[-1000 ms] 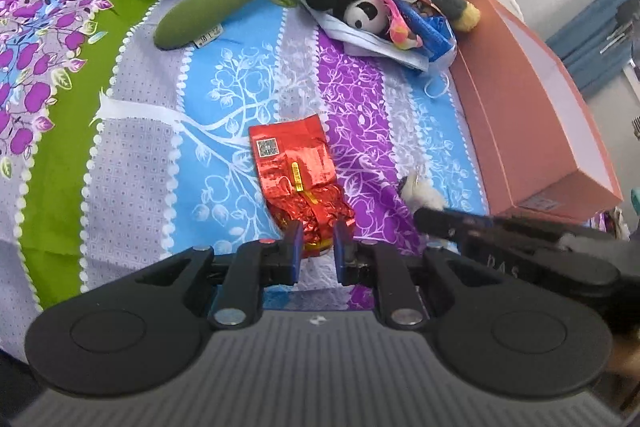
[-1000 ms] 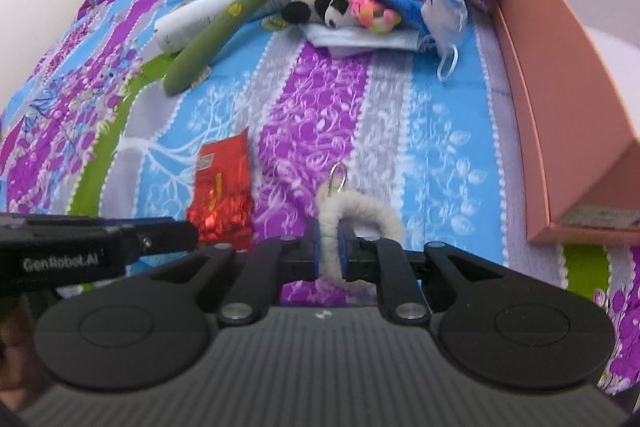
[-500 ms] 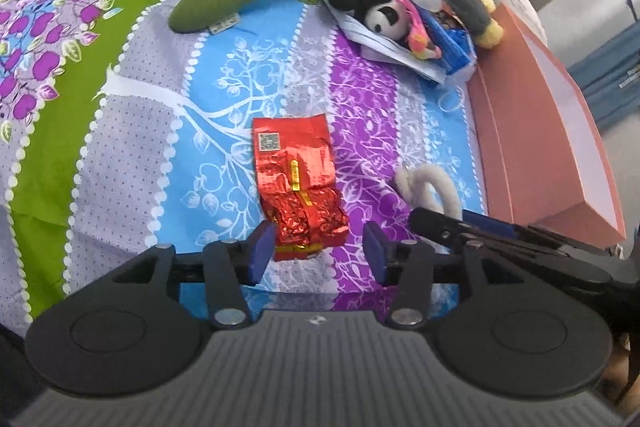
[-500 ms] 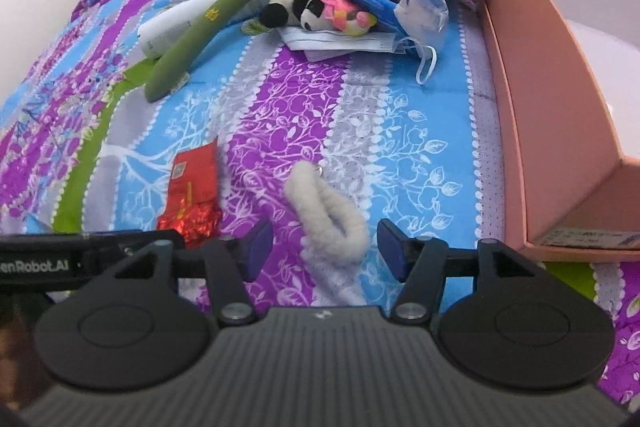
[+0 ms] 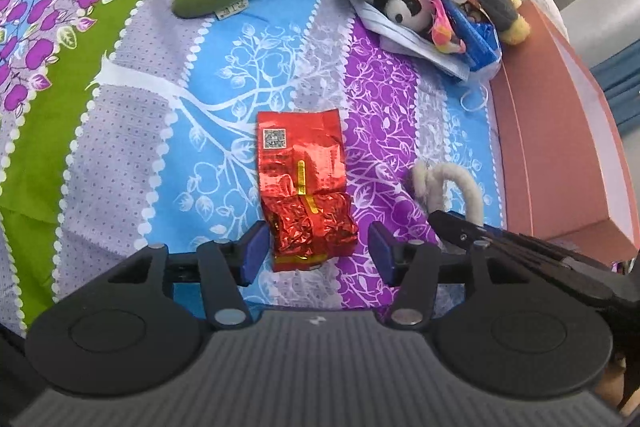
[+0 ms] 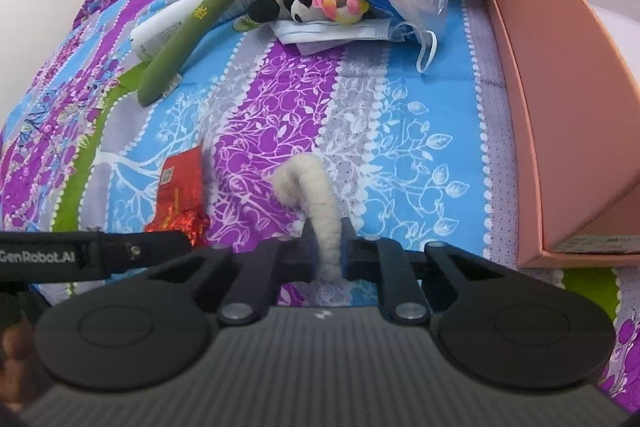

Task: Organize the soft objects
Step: 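Lift the red packet with the left gripper while the right lifts the ring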

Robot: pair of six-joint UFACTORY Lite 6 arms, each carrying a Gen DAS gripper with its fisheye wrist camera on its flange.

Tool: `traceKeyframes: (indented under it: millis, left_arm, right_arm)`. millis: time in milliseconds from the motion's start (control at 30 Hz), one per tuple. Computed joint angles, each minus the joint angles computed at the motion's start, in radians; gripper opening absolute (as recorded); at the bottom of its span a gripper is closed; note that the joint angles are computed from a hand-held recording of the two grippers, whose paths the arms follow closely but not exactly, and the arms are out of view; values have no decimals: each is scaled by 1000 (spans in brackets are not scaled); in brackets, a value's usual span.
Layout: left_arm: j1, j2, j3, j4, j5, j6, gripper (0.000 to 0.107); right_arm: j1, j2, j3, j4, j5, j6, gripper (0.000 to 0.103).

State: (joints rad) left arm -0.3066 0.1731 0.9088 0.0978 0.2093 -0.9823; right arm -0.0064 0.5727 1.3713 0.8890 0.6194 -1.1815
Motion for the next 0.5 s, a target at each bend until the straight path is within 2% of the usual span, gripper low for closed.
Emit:
traceKeyframes:
  millis: [500]
  left_arm:
    - [-65, 121, 119, 352, 86, -261, 57]
  right_arm:
    - [-22, -95, -82, -5, -6, -23, 13]
